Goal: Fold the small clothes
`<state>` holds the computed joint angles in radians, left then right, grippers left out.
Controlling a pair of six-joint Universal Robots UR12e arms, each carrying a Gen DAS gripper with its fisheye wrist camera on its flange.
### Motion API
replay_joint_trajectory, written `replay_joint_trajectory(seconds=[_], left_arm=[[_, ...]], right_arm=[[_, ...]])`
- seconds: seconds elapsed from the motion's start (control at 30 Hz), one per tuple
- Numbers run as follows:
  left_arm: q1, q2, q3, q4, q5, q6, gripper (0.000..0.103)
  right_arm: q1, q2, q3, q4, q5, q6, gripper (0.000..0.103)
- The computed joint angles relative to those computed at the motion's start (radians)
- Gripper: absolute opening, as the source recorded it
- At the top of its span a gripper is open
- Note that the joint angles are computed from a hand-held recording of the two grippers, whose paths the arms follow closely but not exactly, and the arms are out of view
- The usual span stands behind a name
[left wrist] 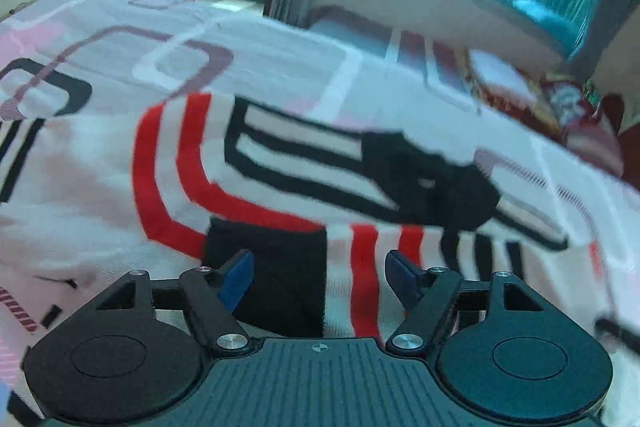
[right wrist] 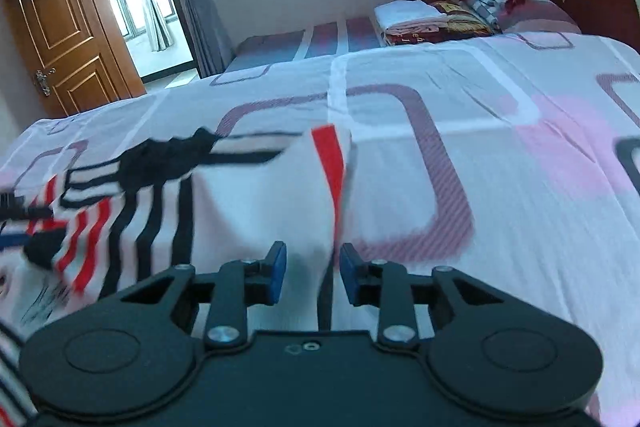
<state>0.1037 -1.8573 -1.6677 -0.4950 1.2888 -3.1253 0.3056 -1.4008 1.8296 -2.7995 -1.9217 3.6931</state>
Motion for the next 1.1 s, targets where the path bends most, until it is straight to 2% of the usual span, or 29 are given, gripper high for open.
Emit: replay_joint_trajectory(seconds=[0.07,0.23,0.27,0.3,0.33,0.4,0.47,0.53,0.57,0.63,0.67,0.7,0.77,0.83,0.9,1.0,1.03,1.1], left_arm=[[-0.005,-0.005,-0.002,0.006,0.016,0.007,0.072],[-0.013,-0.011,-0.001,0.022,0.043,0.023,0.072],[-0.015,-0.013,0.001,0.021,0.049,0.02,0.072],[-0.017,-0.014,0.003,0.02,0.054,0.018,0.072],[-0.017,-0.014,0.003,0.018,0.054,0.014,0.072],[-0.015,-0.013,0.002,0.015,0.041,0.008,0.072],[-0.024,-0.021,-0.001,0.036,0.07,0.036,0.072],[-0.036,-0.024,0.001,0.043,0.107,0.082,0.072],[-0.039,-0.02,0.009,0.016,0.114,0.086,0.072],[-0.027,-0.003,0.01,-0.006,0.074,0.06,0.072],[-0.023,0.005,0.0,0.014,0.059,0.052,0.075],[-0.027,0.004,-0.001,0.011,0.076,0.058,0.089],[-0.031,-0.006,0.009,-0.035,0.096,0.063,0.093],[-0.034,-0.012,-0.002,-0.002,0.11,0.08,0.098],[-0.037,-0.014,0.002,-0.013,0.114,0.108,0.099],[-0.02,0.002,0.006,-0.051,0.092,0.078,0.099],[-0.011,0.009,0.002,-0.052,0.079,0.063,0.099],[0.013,0.025,-0.005,-0.069,0.046,0.047,0.099]], right_arm=[[-0.018,0.034,-0.036,0.018,-0.018,-0.012,0.034],[-0.075,0.081,-0.068,-0.018,0.055,0.016,0.034],[-0.086,0.085,-0.071,-0.023,0.087,0.024,0.029],[-0.094,0.088,-0.071,-0.036,0.113,0.029,0.018],[-0.094,0.091,-0.073,-0.042,0.109,0.015,0.014],[-0.091,0.086,-0.063,-0.053,0.086,0.003,0.011],[-0.082,0.083,-0.048,-0.049,0.029,-0.014,0.011],[-0.082,0.084,-0.033,-0.074,0.03,-0.004,0.012],[-0.078,0.085,-0.042,-0.057,0.016,0.001,0.013],[-0.059,0.089,-0.066,-0.019,-0.052,-0.006,0.026],[-0.047,0.087,-0.067,-0.029,-0.092,-0.019,0.028],[-0.038,0.083,-0.064,-0.049,-0.11,-0.033,0.031],[-0.027,0.07,-0.052,-0.082,-0.086,-0.057,0.031],[-0.012,0.066,-0.048,-0.092,-0.049,-0.1,0.031],[-0.001,0.065,-0.046,-0.086,-0.009,-0.15,0.028],[0.008,0.077,-0.058,0.022,-0.039,-0.167,0.028],[0.007,0.075,-0.051,0.007,-0.042,-0.177,0.028],[0.013,0.068,-0.065,0.045,-0.063,-0.155,0.031]])
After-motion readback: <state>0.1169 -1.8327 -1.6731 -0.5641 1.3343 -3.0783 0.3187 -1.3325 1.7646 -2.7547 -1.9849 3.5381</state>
